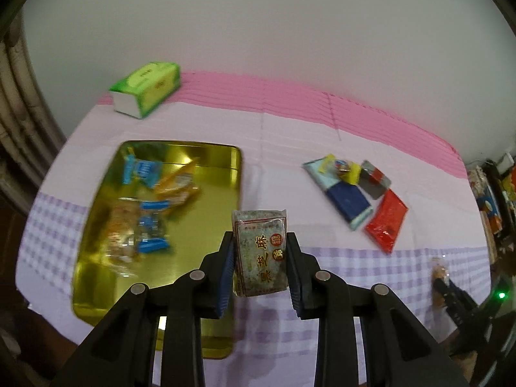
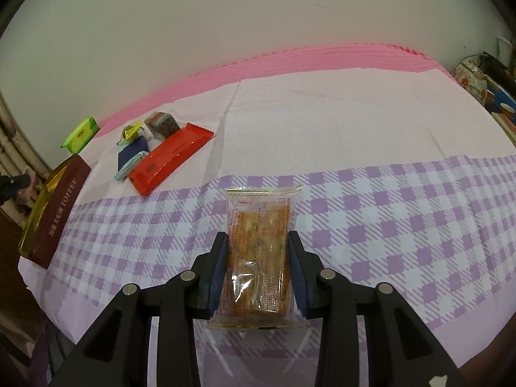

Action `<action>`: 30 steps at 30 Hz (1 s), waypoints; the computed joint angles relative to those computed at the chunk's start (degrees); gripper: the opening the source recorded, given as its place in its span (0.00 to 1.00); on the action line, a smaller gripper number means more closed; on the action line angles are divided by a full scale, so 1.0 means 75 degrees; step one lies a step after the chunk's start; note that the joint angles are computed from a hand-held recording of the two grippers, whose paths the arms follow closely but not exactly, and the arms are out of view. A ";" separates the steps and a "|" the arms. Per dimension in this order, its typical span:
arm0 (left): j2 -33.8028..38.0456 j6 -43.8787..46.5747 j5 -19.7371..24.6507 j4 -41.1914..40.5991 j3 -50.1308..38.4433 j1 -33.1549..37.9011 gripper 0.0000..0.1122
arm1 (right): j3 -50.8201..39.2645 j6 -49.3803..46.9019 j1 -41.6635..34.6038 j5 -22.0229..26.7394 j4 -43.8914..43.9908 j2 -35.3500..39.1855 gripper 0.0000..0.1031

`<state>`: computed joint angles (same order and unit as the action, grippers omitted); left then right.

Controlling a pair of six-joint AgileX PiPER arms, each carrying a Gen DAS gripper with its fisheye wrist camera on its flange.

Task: Organize snacks
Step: 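Carry the square packet over the tin and open the left gripper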

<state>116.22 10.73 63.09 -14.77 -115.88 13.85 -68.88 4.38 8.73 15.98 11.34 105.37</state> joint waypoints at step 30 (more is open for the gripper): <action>0.0802 0.0994 0.0111 -0.0200 -0.0170 0.1765 0.27 | -0.0313 0.1658 0.0282 0.0211 -0.1785 0.0255 0.33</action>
